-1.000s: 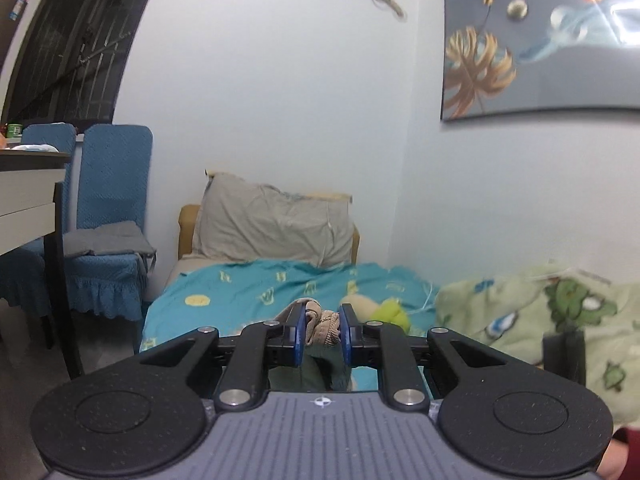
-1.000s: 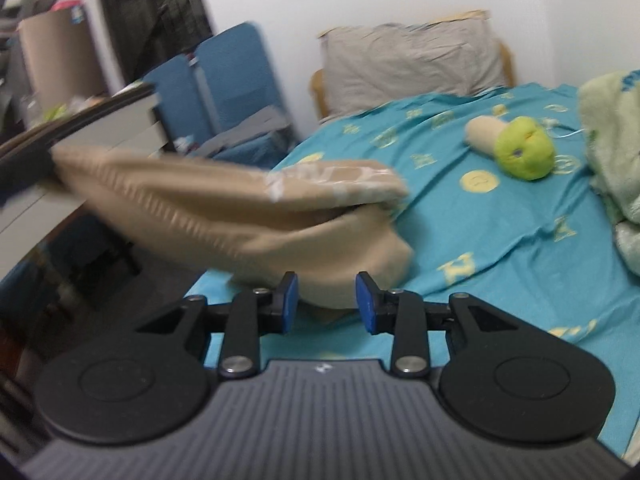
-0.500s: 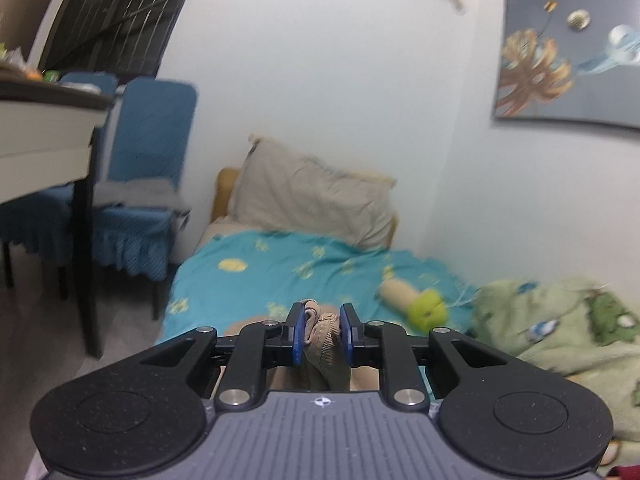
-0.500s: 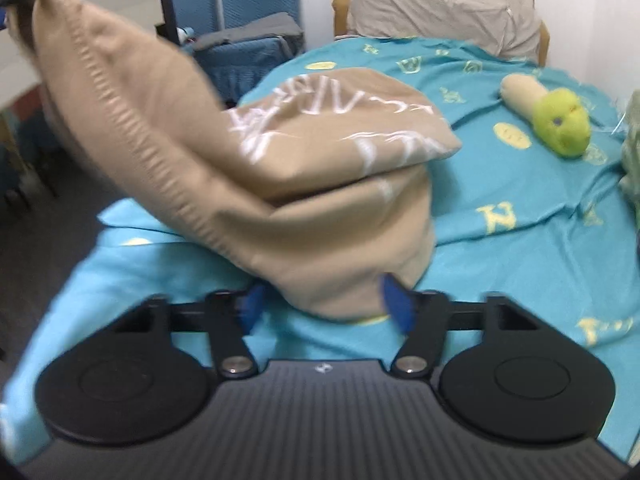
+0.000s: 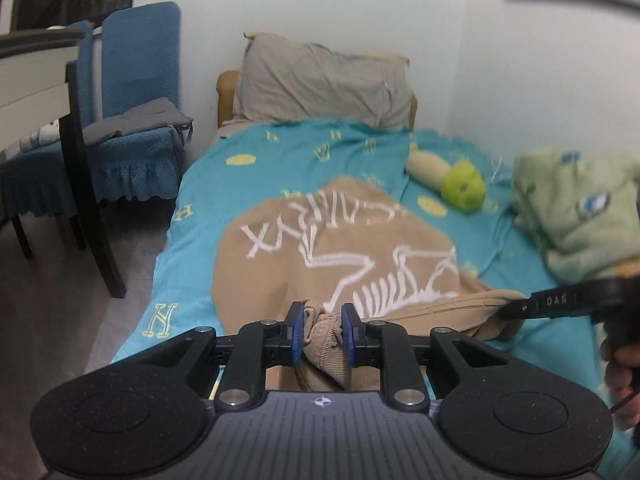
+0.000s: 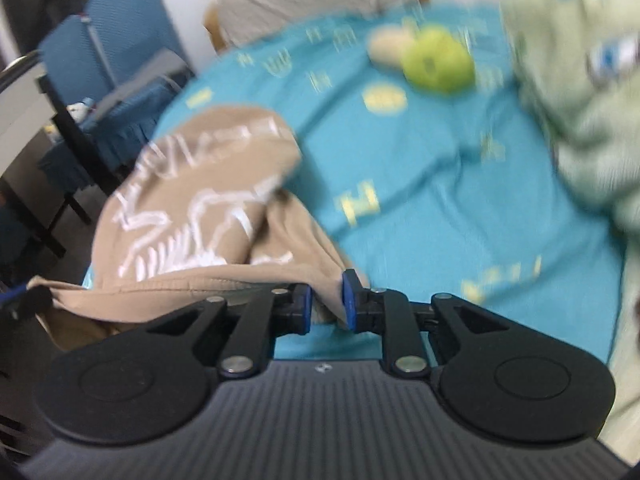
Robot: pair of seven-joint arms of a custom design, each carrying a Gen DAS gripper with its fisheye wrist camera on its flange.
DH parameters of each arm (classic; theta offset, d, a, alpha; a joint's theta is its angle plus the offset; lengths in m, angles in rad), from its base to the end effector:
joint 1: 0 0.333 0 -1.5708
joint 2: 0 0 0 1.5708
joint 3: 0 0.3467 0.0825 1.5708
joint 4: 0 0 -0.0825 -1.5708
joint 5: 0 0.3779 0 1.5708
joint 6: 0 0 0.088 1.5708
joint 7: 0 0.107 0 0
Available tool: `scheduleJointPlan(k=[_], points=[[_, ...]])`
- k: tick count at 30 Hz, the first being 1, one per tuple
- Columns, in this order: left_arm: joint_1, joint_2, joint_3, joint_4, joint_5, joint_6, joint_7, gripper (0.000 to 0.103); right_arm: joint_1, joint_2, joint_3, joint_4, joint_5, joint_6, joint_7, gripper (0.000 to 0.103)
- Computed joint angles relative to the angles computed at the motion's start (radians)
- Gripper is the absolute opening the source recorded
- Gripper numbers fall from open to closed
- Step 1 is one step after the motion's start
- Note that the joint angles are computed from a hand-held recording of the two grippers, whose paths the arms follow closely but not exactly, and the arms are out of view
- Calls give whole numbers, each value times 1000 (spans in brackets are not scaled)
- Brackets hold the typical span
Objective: Fold clothes
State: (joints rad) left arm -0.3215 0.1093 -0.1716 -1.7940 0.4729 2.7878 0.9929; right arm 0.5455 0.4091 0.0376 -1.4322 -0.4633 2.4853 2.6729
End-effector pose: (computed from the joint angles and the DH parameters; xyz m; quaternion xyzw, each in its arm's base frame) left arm 0.5572 -0.3161 0.6202 -0.5402 0.7127 -0.3657 0.2580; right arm 0.6150 0.4011 0.5638 -0.5719 0.7374 -0.1661 0.3188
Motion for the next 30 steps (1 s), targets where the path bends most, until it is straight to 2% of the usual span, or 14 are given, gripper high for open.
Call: scheduleJointPlan(k=[1, 3, 4, 5, 8, 11, 14, 16, 18, 20, 23, 26, 28, 30], points=[[-3, 3, 1, 4, 6, -12, -11, 21, -14, 2, 17, -1, 32, -3, -30, 27], [-9, 6, 2, 12, 14, -29, -40, 21, -21, -5, 30, -16, 48, 25, -73, 52], [-10, 2, 4, 8, 17, -25, -56, 21, -18, -8, 30, -22, 43, 44, -88, 71], [-10, -2, 5, 7, 25, -19, -74, 22, -14, -11, 29, -26, 33, 65, -101, 84], [-9, -14, 10, 0, 60, 17, -136, 22, 6, -1, 35, -14, -3, 102, -190, 86], [-2, -28, 16, -15, 103, 81, -220, 21, 40, 31, 29, 34, -61, 97, -305, 86], [6, -36, 20, -21, 146, 139, -302, 21, 104, 83, -18, 117, -160, 47, -344, 86], [8, -41, 29, -25, 204, 184, -369, 21, 120, 103, -35, 142, -186, 48, -349, 86], [8, -46, 36, -25, 273, 202, -442, 21, 144, 96, -73, 138, -228, 47, -283, 86], [13, -45, 28, -17, 291, 188, -460, 21, 160, 70, -106, 117, -272, 28, -171, 86], [20, -39, 8, -13, 247, 149, -395, 21, 150, 11, -121, 66, -308, 3, 10, 86], [15, -30, 1, -4, 229, 104, -351, 21, 127, -79, -123, -37, -341, 16, 207, 86], [12, -25, -1, 0, 213, 83, -326, 21, 126, -110, -125, -63, -379, -54, 305, 86], [13, -23, 1, -3, 197, 80, -316, 21, 98, -113, -103, -64, -337, -112, 340, 86]])
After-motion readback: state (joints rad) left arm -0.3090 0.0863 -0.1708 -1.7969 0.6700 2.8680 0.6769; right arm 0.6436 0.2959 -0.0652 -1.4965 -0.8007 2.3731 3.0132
